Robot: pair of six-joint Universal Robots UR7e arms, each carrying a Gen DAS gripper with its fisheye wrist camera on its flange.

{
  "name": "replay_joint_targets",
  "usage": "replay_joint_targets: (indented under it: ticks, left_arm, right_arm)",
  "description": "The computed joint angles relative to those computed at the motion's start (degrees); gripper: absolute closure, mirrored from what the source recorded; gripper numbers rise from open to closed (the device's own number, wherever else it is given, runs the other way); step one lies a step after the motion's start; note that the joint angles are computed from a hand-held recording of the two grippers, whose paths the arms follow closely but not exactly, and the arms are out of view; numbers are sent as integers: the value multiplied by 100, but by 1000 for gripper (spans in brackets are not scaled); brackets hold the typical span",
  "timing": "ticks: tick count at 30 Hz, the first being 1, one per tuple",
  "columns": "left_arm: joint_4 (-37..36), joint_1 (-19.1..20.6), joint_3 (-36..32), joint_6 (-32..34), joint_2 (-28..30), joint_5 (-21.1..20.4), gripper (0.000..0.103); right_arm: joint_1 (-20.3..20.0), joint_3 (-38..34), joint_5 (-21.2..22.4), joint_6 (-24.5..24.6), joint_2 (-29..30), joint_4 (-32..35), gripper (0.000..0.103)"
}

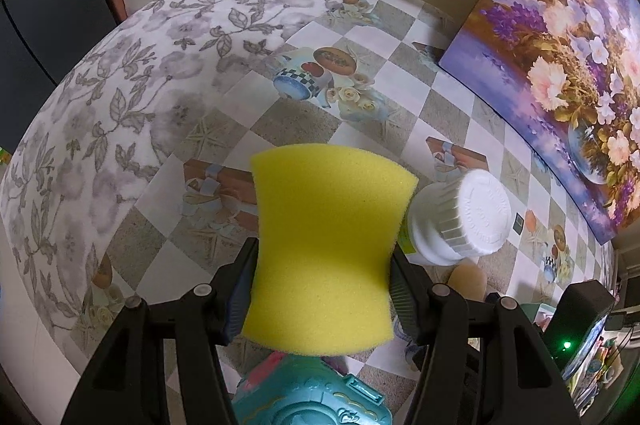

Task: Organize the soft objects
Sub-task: 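Lift the yellow sponge with the left gripper while the right gripper grasps the tan sponge ball, then carry the yellow sponge and tan sponge ball over the tray with both grippers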

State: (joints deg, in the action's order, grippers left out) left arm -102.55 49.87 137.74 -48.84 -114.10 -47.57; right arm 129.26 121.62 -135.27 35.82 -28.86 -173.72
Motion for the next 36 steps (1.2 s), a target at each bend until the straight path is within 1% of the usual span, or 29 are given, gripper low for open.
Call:
replay_joint_targets:
  ticks: [1,2,3,4,10,15,20,24,26,32,35,36]
  left_arm:
    - [-1,-5,3,-2,5,-2,41]
    - [1,-13,5,-1,7,-4,41]
    - [4,-25,6,3,4,-7,41]
    - [3,-26,5,9,3,-9,41]
    - [255,-137,-34,-132,-99,65,41]
    - [374,-298,-58,-183,-178,78,41]
    - [412,-434,-71,-212,-250,8,41]
    - [581,-669,-88,-318,-330,26,41]
    - [677,-785,-91,-376,-352,38,41]
    - [917,-1152,-52,-524,-466,-101,41]
    - [1074,-1398,0,-649,-596,-200,41]
    - [1250,-1553,30,-778,-662,-212,41]
  right_arm:
    - [11,-6,-21,-11,-3,12,36]
    - [17,-3,-26,-14,-12,9,40]
    - [24,3,-26,-3,-26,14,49]
    - [23,9,-18,28,-48,44,52]
    - [2,136,108,194,-209,80,52]
    - [103,299,108,335,-493,93,52]
    - [287,518,15,719,-935,360,52]
    - [385,699,-2,1123,-1293,723,52]
    - [417,812,3,1283,-1451,799,52]
    - [626,1109,-40,1796,-1955,1183,52]
    - [737,1218,-99,2017,-2170,1457,52]
    - [771,1275,-99,2117,-2264,1566,52]
